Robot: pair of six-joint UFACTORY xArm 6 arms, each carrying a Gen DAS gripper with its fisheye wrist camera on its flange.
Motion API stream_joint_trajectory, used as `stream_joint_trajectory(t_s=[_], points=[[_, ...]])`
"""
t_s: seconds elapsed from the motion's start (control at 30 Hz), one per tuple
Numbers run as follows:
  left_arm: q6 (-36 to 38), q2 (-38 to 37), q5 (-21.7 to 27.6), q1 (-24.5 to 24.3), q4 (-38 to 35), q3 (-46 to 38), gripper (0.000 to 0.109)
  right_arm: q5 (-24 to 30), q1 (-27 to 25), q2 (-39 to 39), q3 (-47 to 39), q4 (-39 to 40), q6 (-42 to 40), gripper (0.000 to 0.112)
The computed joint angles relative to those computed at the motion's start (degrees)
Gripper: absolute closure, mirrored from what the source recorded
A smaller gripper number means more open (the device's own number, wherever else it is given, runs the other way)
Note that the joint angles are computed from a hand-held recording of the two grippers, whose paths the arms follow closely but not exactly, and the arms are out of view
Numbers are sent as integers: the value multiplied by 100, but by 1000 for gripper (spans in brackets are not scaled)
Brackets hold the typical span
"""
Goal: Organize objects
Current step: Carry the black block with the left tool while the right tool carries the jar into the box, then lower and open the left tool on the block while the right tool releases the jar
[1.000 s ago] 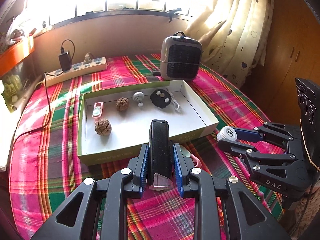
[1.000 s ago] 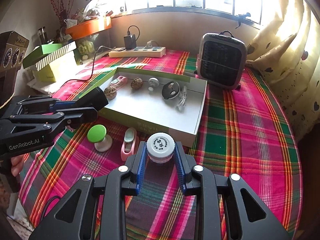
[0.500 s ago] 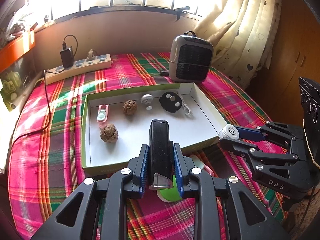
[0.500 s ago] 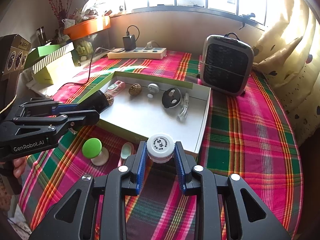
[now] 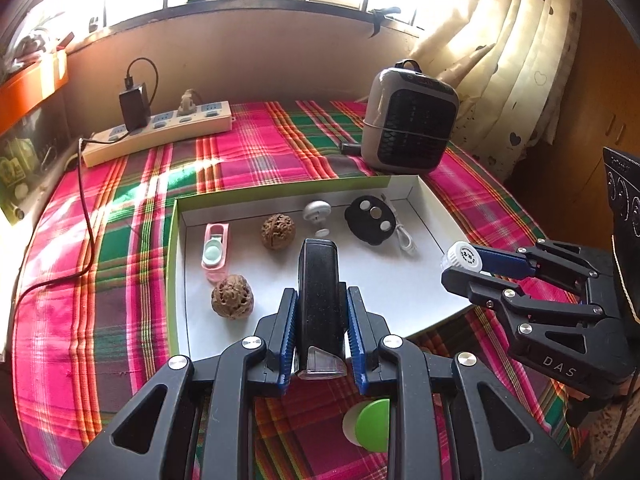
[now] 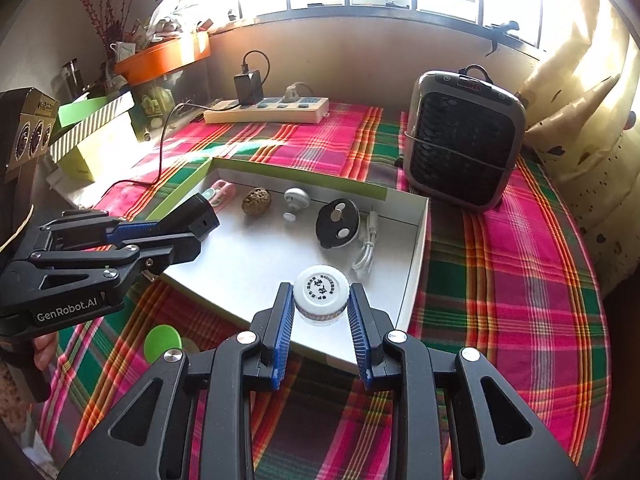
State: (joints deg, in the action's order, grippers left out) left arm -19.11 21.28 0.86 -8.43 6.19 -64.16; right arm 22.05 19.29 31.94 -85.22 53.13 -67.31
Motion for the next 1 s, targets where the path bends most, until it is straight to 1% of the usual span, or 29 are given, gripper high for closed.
stream_joint_trajectory(t_s=[0.03, 0.17, 0.43, 0.53, 0.63, 0.8, 1.0], points=[[177, 47, 31, -15, -196, -55, 87, 28, -1, 68, -86, -91, 97, 84], [121, 207, 165, 5, -99, -266, 87, 251, -28, 311, -408, -374, 446, 84], [339, 469, 390, 11, -313, -627, 87, 645, -60, 826, -1114, -907, 1056, 84], [301, 551, 456, 19, -271, -736, 87, 810, -86, 973, -1332, -1006, 1182, 84], [479, 626, 524, 4, -467, -830, 87, 859, -84, 1067, -1452, -1094, 1268, 84], [485, 738, 630, 7, -511, -959, 87, 868, -82, 1196, -1591, -1226, 1370, 84], [344, 841, 709, 34, -369, -1081, 87, 747, -59, 1278, -1652, -1384, 1512, 84]])
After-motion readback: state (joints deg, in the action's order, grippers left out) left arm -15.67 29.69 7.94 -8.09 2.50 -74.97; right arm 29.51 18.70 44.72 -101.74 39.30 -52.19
